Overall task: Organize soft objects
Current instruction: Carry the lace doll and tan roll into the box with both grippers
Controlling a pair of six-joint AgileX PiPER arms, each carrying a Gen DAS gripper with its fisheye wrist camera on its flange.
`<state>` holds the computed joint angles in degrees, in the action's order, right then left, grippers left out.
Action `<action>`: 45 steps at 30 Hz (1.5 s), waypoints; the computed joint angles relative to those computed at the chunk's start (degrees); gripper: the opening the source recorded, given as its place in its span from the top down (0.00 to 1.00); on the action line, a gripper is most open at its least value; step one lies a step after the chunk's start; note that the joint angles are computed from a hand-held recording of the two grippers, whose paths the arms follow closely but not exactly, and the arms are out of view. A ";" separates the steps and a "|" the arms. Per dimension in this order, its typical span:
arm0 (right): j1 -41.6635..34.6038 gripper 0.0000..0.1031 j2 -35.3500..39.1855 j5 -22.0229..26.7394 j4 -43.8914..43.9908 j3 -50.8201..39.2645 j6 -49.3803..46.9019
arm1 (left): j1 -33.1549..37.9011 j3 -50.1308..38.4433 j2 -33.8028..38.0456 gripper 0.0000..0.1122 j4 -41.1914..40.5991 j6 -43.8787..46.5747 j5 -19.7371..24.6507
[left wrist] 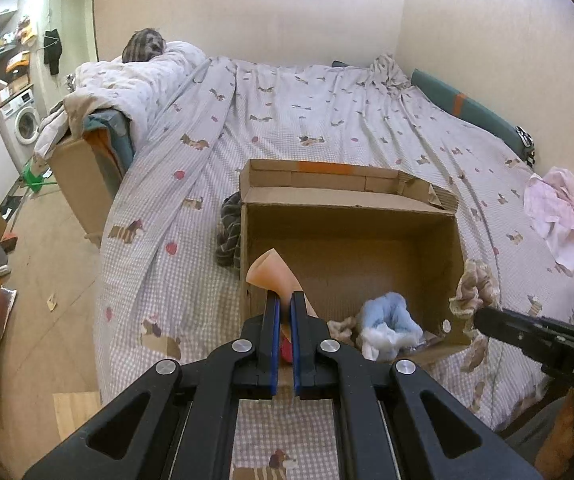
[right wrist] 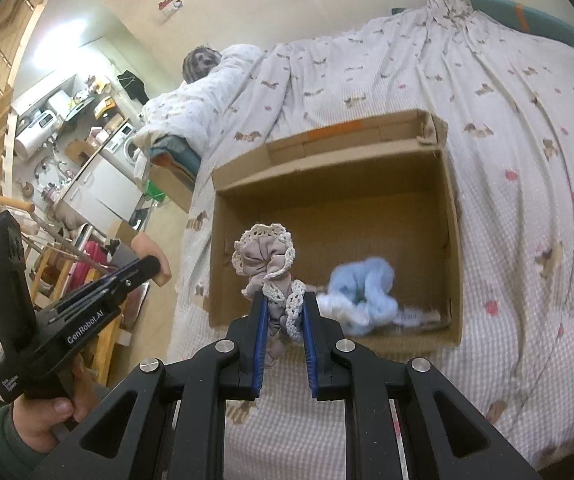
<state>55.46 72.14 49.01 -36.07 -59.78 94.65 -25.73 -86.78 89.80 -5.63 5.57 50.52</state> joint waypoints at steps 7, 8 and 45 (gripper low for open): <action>-6.57 0.82 1.46 -5.30 2.05 1.47 -4.42 | -1.23 -1.65 4.54 0.96 1.45 -0.99 -2.53; -7.42 0.82 1.73 -6.16 2.30 1.82 -4.75 | -1.39 -1.87 5.38 0.96 1.61 -1.02 -2.94; -18.29 0.82 17.43 -16.16 16.27 -0.46 -16.79 | -1.96 -2.88 16.20 0.95 1.01 -1.58 -5.99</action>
